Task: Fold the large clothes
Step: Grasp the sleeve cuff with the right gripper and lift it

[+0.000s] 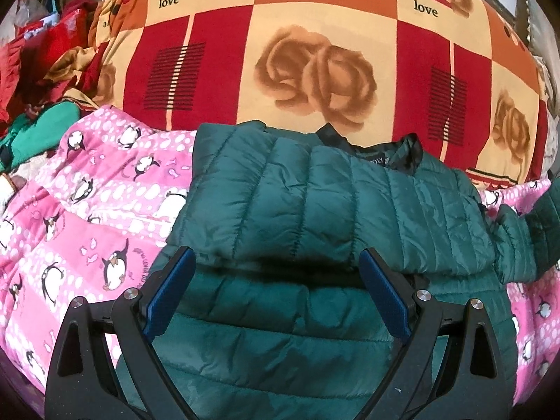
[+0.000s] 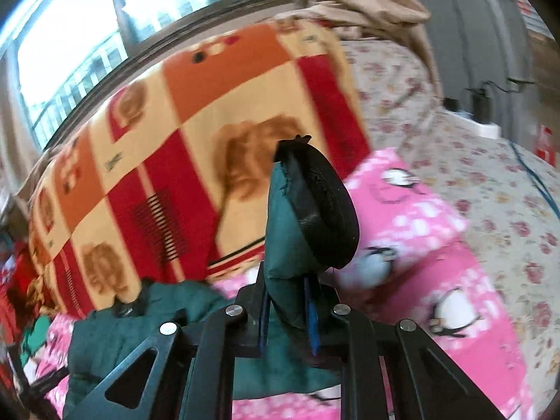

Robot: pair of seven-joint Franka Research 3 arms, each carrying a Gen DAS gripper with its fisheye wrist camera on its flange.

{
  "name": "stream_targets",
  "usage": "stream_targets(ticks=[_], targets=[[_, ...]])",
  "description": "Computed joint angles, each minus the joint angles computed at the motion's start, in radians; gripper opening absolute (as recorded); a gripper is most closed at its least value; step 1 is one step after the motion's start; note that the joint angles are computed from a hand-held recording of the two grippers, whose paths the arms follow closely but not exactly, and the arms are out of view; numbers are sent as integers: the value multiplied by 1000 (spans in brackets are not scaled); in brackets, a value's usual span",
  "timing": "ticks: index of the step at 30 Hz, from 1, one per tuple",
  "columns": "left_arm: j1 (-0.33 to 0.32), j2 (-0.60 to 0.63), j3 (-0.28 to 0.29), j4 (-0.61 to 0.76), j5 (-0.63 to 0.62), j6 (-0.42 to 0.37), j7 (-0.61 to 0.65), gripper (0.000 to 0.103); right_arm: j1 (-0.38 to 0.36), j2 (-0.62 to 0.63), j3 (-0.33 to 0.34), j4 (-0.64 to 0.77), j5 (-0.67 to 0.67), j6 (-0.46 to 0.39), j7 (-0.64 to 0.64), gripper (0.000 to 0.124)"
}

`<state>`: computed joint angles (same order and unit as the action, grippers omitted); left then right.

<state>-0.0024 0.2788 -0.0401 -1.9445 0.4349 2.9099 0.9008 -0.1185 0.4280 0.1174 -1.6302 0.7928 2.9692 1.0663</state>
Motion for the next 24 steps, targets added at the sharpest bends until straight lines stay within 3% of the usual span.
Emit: stream_targets(ticks=[12,24], targets=[[15,-20,3,-25,-10,25,-9,94,101,41,31,69,-62,-91,6,14],[33,-14,2,-28,-31,34,-2,94,223,160,44,217,-161,-193,58,12]])
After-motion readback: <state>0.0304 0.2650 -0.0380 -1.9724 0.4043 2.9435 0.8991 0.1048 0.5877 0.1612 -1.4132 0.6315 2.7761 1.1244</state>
